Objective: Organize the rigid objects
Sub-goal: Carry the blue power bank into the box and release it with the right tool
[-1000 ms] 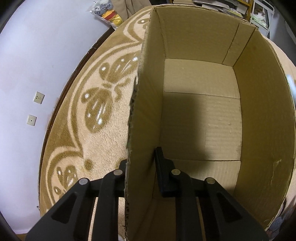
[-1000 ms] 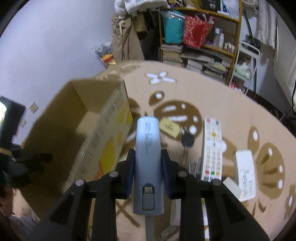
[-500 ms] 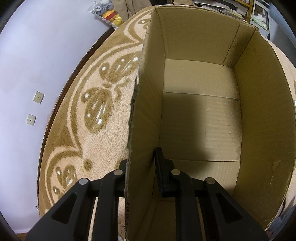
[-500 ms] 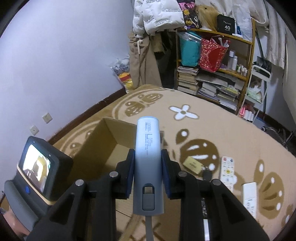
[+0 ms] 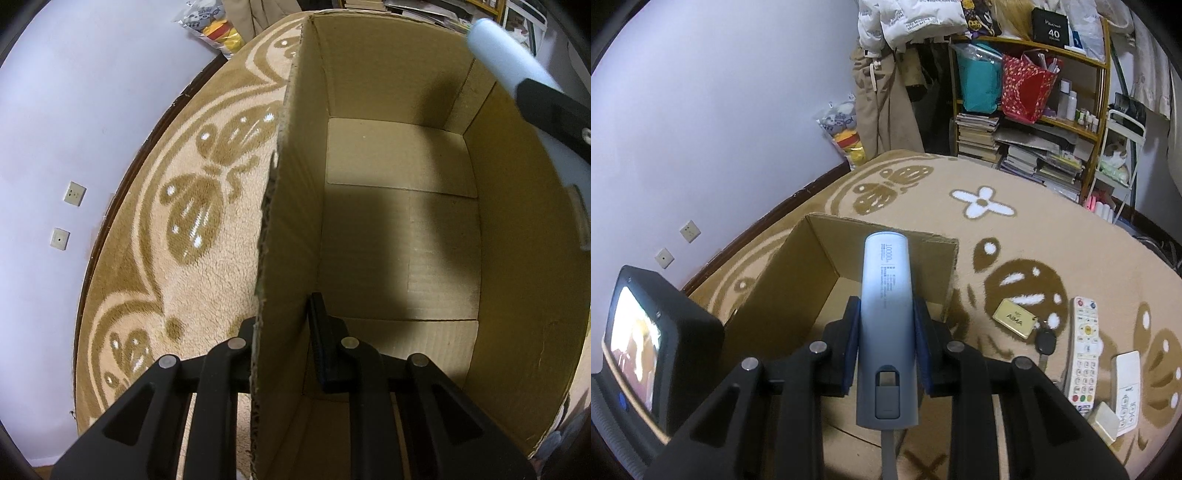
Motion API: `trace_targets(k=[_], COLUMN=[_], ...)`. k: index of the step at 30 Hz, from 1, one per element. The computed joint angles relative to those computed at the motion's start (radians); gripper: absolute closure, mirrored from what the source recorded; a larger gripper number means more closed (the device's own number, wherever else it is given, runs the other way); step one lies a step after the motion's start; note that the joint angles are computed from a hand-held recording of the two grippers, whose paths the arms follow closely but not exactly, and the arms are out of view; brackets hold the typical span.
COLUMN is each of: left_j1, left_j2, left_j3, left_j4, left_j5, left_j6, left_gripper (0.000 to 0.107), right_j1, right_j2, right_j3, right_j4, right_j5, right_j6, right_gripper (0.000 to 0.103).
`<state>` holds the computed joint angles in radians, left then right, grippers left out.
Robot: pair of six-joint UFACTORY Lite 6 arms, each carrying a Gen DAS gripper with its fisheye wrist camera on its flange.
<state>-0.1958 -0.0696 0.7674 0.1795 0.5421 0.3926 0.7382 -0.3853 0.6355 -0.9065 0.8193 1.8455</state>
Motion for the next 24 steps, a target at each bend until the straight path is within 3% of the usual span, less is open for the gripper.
trace_targets(k=[11,20,23,24], left_j1=[0.022,0.027,0.032,0.034], left_j2=[0.029,0.045,0.051,0.052], left_j3=[0.026,0.032,0.036,0.038], left_j4=[-0.038,-0.046,-0.058,-0.062], left_j5=[0.009,0.010,0.013,0.014], left_j6=[0.033,0.043,0.055,0.060], left_gripper=[0.091,0.093,0.093,0.093], right_j1=[-0.061,0.006,0.048,0.065], right_j2=[0.113,0.069,0.023,0.004], right_j3=[0.024,0.032,0.035,0.030], right_j4=[-0.024,-0.039,-0.027,-0.024], right_j5=[-0.094,-0.006,0.077,0.104], right_j6=[0.037,0.050,0.031,0.032], right_gripper=[0.074,0.074,0.062,0.049])
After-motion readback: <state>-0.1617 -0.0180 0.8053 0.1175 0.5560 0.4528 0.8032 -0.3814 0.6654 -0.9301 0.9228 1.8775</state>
